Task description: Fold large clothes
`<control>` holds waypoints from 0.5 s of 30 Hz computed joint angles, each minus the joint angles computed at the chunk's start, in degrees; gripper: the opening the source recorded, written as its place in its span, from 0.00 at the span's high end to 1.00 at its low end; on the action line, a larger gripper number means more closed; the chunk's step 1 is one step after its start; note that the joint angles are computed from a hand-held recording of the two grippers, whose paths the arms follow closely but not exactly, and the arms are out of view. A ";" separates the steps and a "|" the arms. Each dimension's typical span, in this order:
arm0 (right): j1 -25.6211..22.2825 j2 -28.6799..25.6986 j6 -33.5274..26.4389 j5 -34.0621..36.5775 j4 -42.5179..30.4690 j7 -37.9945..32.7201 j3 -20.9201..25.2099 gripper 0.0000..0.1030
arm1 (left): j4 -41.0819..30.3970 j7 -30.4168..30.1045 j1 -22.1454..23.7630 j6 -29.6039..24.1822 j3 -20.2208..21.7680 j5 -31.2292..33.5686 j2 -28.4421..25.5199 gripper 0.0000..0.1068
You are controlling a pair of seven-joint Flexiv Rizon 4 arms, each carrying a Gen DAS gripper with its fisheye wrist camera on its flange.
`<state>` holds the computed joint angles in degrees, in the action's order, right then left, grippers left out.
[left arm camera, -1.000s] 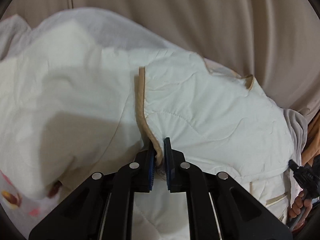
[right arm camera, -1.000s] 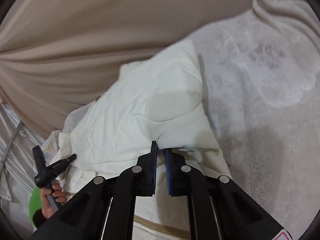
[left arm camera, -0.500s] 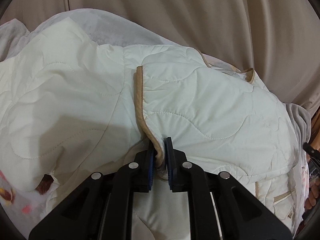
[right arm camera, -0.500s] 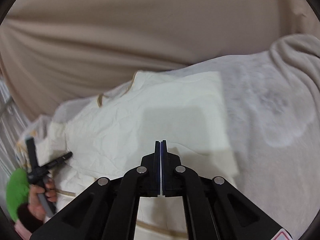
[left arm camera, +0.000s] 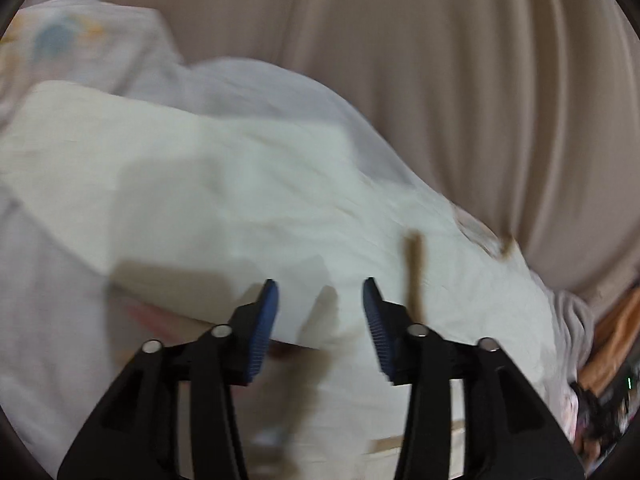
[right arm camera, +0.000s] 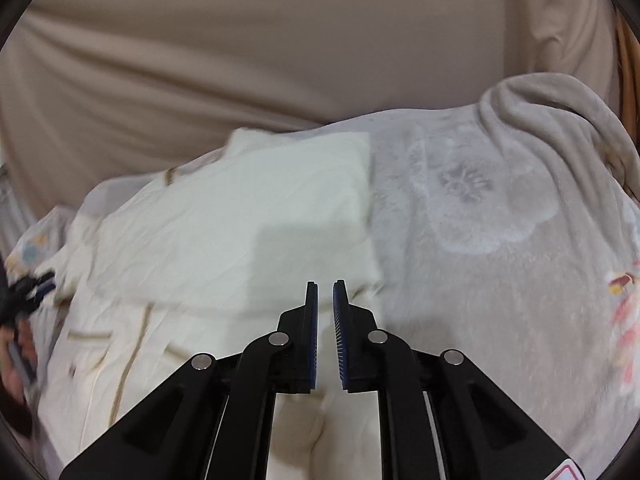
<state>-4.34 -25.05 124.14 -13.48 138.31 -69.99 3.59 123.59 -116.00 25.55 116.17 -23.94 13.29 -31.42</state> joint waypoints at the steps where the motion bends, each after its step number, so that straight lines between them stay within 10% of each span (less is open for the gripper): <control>1: -0.02 0.80 0.40 -0.65 1.54 -0.54 0.60 0.89 | 1.22 -0.91 0.41 0.60 1.76 -1.32 0.95 0.56; 11: 11.63 -0.46 5.50 5.98 9.63 -9.47 1.52 0.73 | 0.75 -11.39 11.92 1.94 2.58 -3.90 -4.20 0.59; 15: 12.22 -2.71 5.51 6.50 8.75 -9.39 1.92 0.72 | -3.05 -9.88 14.10 -0.98 -0.08 -0.37 -6.38 0.95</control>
